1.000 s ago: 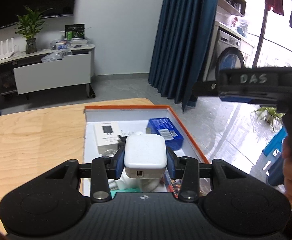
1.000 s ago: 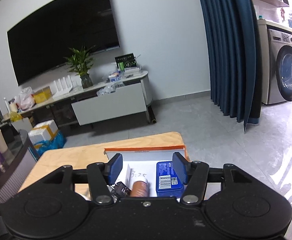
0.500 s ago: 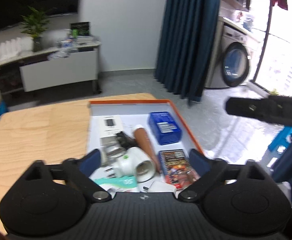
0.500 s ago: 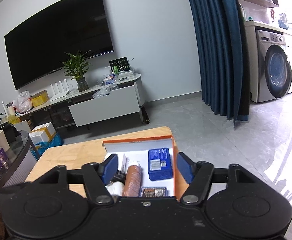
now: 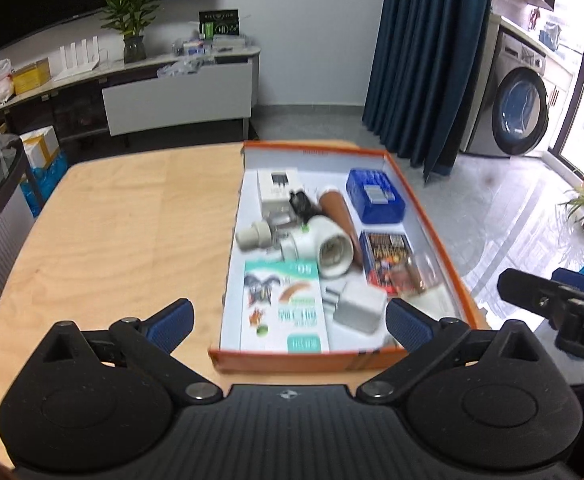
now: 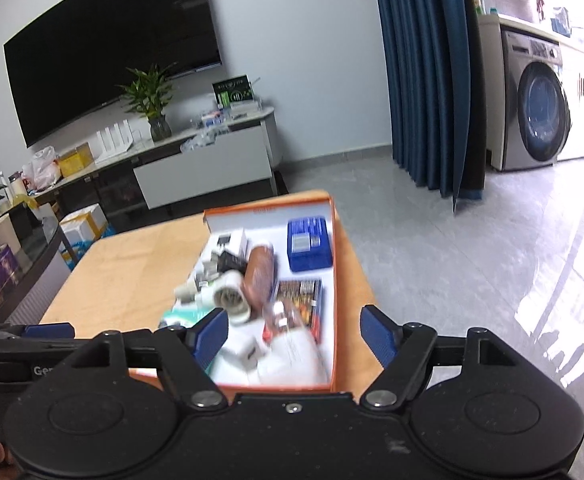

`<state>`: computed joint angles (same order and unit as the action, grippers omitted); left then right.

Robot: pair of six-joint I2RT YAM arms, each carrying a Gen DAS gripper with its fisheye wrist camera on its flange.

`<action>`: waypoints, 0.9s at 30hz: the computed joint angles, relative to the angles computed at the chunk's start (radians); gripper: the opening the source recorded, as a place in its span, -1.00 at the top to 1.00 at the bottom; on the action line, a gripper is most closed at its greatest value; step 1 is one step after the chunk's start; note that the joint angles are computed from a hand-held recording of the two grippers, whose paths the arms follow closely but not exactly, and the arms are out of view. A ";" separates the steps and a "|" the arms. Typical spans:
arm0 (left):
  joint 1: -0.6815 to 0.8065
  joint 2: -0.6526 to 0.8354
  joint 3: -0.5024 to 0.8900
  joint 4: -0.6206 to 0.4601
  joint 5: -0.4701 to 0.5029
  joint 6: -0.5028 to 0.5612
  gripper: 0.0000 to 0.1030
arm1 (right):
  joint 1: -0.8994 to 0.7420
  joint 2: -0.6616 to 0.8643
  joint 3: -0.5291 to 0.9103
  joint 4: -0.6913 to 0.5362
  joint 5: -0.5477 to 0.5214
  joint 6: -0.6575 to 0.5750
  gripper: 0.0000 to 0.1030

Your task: Organize rigid objects

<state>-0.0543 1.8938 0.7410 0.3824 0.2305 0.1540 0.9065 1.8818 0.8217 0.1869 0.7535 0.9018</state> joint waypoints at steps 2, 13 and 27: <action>0.002 0.004 -0.009 0.003 0.002 0.002 -1.00 | 0.005 0.017 0.005 -0.003 -0.012 0.011 -0.68; -0.009 0.004 -0.037 0.032 -0.049 0.007 -1.00 | 0.011 0.061 0.022 -0.019 -0.033 0.033 -0.68; -0.012 0.030 -0.026 0.034 -0.064 0.026 -1.00 | -0.001 0.099 0.059 -0.036 -0.071 0.028 -0.68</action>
